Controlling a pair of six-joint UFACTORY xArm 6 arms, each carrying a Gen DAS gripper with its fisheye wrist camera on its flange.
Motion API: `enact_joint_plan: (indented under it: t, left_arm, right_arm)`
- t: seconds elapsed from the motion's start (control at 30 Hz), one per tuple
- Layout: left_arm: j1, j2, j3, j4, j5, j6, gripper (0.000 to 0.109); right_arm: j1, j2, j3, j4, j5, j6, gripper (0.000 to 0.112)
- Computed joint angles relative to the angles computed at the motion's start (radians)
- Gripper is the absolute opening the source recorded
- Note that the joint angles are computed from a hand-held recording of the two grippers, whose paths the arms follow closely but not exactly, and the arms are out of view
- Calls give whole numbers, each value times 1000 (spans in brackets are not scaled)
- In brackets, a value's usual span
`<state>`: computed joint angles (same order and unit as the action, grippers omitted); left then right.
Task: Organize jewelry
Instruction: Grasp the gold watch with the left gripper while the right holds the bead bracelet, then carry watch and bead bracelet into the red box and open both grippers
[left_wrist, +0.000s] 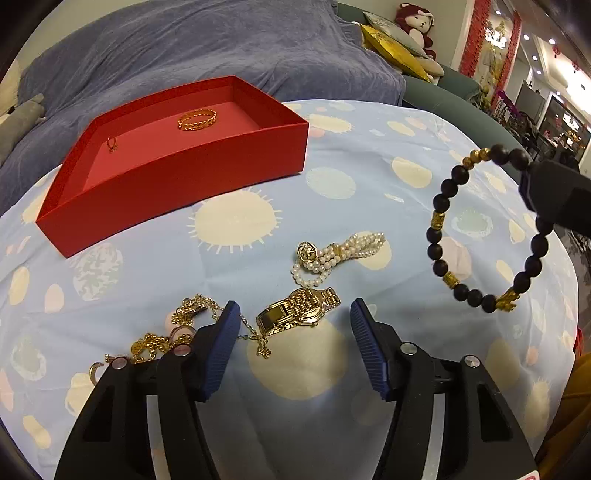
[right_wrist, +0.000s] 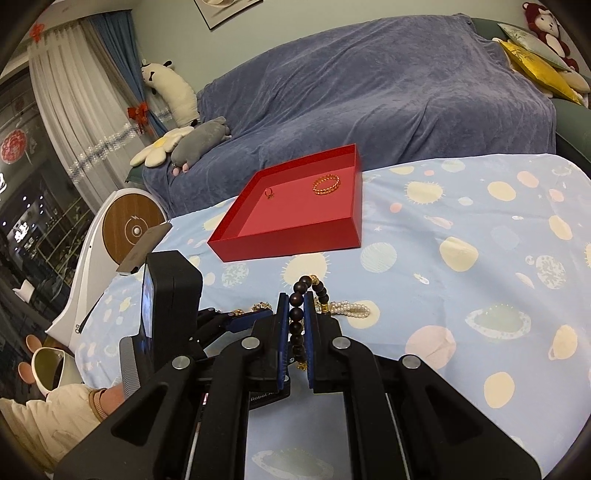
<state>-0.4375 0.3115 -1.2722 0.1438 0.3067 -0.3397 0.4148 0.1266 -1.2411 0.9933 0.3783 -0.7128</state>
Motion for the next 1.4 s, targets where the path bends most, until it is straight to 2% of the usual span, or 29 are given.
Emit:
enact_joint_plan:
  t: [0.1,0.23,0.3,0.47,0.67,0.8,0.9,1.4]
  left_arm:
    - [3,3,6,-2,-25,21,53]
    - [1,-8,25,-20,-43,41,32]
    - [-4,-17,37,-25,-47,51,26]
    - [-18,-28,42,63,-32,-10,26]
    - [-17,-74,72,-63,-48,46,26]
    - [-7,-120,96,-128,-60,77,16]
    - [1,-152,111,-161,-64,84,16]
    - [42,-241,142,-74,-81,-48,15]
  right_arm:
    - [-11,-1,5,-9,5,12,7]
    - [-17,1,7,-24,5,31,7]
    - [-18,2,4,-29,4,36,7]
    - [-11,5,1,-44,-1,51,7]
    - [0,5,-10,-37,-12,47,7]
    - [7,13,-28,-34,-20,50,7]
    - [15,21,-39,-40,-24,57,7]
    - [60,64,-112,-47,-42,67,7]
